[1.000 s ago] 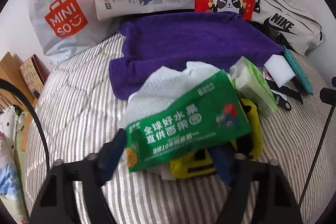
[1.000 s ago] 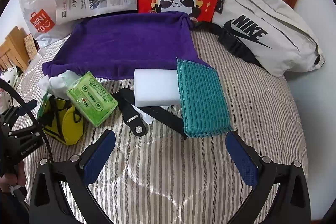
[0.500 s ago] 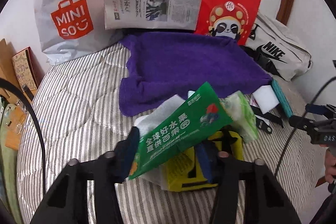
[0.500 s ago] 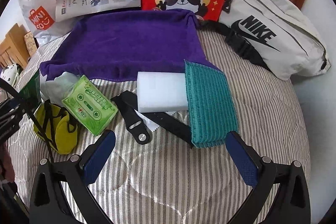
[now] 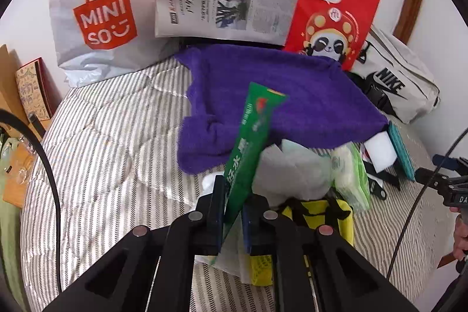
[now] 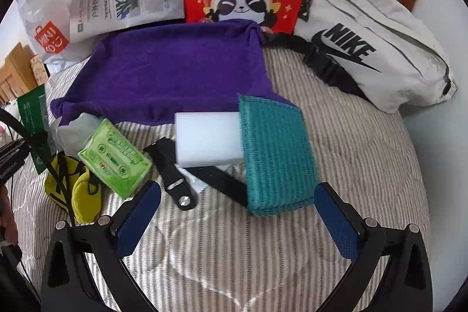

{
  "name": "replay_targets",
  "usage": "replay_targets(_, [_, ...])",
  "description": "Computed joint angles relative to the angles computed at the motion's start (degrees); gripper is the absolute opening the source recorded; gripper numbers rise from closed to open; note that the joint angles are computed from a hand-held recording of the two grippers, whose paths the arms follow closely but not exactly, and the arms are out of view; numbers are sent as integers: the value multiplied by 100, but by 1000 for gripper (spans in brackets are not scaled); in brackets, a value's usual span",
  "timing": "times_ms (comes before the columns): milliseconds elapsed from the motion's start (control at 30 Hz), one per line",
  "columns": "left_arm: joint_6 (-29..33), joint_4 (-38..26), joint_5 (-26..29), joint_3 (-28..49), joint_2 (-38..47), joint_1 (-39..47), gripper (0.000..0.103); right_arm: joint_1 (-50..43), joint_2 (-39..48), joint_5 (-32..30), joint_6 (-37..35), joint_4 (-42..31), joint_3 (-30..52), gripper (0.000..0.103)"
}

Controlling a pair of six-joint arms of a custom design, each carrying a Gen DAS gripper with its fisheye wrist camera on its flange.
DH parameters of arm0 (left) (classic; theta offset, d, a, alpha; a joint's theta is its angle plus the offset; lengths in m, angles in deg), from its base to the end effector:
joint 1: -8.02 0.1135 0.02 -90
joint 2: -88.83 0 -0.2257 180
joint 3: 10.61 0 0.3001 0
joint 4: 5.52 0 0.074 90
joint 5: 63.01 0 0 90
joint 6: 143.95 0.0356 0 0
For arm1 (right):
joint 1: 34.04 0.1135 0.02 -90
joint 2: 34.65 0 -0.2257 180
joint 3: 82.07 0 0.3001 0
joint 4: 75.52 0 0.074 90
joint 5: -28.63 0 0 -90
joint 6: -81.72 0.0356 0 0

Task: Organize soft objects
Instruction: 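Grasp the green wet-wipe packet with left tool while right tool approaches teal scrub pad, then grasp the teal scrub pad with right tool while left tool holds green packet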

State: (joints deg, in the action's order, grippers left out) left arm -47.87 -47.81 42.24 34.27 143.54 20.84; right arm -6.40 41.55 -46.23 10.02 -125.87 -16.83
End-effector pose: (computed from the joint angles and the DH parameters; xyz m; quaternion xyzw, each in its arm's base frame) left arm 0.2476 0.0467 0.1610 -0.0121 0.9384 -0.0710 0.3379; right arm 0.2814 0.1369 0.1806 -0.0457 0.9598 -0.0217 0.2759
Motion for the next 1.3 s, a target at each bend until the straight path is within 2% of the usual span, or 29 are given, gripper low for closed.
replay_targets(367, [108, -54, 200, 305, 124, 260, 7, -820, -243, 38, -245, 123, -329, 103])
replay_targets(567, [104, -115, 261, 360, 153, 319, 7, -1290, -7, -713, -429, 476, -326, 103])
replay_targets(667, [84, -104, 227, 349, 191, 241, 7, -1289, 308, -1056, -684, 705, -225, 103])
replay_targets(1067, [71, -102, 228, 235, 189, 78, 7, -1731, 1868, -1542, -939, 1183, 421, 103])
replay_targets(1133, [76, -117, 211, 231, 214, 51, 7, -1691, 1690, -1550, -1044, 1558, 168, 96])
replay_targets(1167, [84, -129, 180, 224, 208, 37, 7, -1672, 1616, -1625, -1056, 1631, 83, 87])
replay_targets(1300, [85, -185, 200, 199, 139, 53, 7, -1644, 1359, -1767, -1111, 1838, -176, 85])
